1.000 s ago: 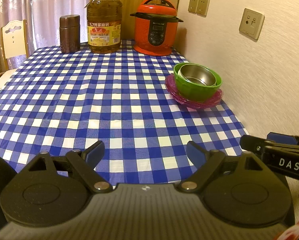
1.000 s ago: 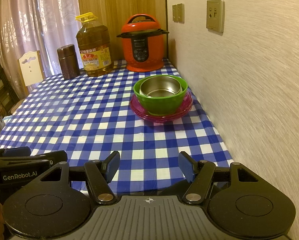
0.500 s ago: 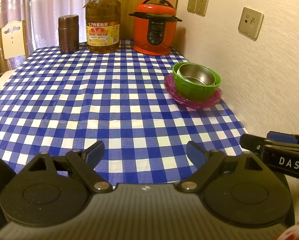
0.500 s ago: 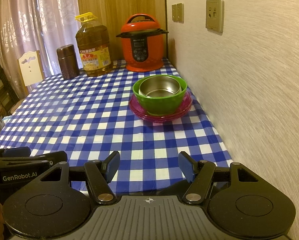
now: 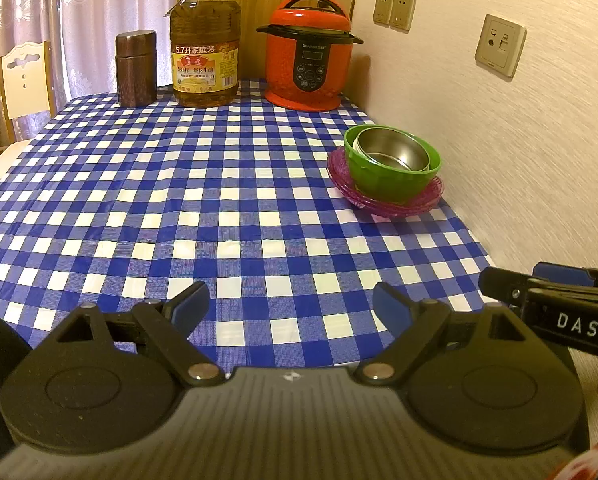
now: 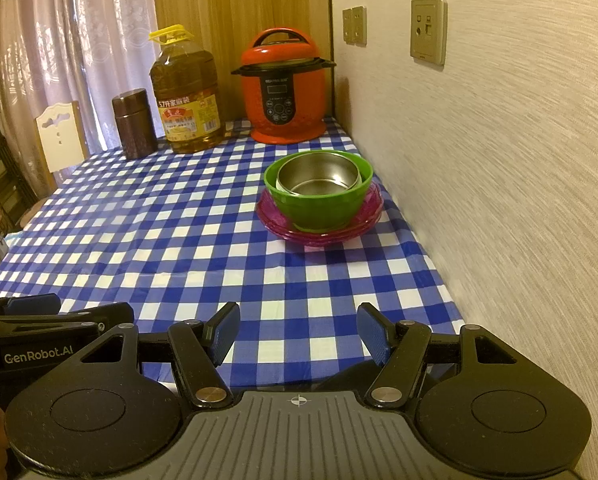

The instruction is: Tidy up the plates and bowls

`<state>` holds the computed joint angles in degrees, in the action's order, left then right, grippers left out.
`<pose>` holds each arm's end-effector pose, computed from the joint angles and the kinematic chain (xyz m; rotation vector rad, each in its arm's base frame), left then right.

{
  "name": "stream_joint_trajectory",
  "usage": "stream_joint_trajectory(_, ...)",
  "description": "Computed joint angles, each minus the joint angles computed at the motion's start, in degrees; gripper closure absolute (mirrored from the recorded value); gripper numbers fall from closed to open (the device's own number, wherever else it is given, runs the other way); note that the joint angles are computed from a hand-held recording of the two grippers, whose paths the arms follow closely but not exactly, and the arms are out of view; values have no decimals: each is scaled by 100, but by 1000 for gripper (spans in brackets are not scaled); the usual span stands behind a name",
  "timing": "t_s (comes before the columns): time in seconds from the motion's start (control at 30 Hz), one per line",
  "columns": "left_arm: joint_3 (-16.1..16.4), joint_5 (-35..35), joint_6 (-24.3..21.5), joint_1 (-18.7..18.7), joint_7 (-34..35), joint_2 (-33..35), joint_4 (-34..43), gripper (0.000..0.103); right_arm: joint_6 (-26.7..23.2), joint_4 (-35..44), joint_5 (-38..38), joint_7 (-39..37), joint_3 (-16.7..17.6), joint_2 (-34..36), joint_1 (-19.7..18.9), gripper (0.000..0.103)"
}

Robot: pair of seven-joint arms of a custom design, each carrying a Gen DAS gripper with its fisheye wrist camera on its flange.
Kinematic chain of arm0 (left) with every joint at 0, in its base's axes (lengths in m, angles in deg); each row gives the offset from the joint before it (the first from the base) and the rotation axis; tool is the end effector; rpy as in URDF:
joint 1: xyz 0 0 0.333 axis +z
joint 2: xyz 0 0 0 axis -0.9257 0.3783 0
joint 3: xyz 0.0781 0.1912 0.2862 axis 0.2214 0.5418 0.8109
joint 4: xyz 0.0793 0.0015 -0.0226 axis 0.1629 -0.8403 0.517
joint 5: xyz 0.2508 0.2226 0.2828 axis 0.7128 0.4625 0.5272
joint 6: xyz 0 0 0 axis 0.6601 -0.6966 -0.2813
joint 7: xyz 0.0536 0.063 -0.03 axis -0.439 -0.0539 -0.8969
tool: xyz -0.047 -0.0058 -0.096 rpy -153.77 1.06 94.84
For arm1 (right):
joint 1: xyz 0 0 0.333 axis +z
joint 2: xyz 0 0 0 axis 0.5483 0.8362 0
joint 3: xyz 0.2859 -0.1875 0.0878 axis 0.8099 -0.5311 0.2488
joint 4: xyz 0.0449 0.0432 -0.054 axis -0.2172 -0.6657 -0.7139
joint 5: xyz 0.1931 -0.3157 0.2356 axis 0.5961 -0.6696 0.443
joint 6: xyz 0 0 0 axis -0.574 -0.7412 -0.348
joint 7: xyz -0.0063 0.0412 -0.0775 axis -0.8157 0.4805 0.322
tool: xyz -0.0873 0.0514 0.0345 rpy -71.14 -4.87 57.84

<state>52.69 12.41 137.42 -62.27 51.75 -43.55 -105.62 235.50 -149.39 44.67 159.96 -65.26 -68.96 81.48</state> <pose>0.5124 -0.1056 0.4131 -1.9682 1.4923 -0.7796 0.5368 0.2903 0.4113 -1.9011 1.3399 -0.5135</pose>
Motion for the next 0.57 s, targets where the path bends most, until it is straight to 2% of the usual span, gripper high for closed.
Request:
stream_joint_trajectory(0.1,3,-2,1,-3,4,8,9,15,1,2,1,-10,72,0,-73,38)
stream_joint_trajectory(0.17,1,1,-7,-5,-7,1,3,15,-5,2,-1,1,-31,2,30,38)
stream_joint_trajectory(0.33,7,9,5,-8,-7,16,14,15,-2,2,-6,7,-30,3,29,38)
stream_joint_trajectory(0.47,-42,249,-104,3,-297,21,64,15,-3,3,-15,15,-27,3,24,38)
stream_joint_trajectory(0.57,-18,462,-95,-20,-540,32,98,15,9,8,-8,-4,97,8,-100,38)
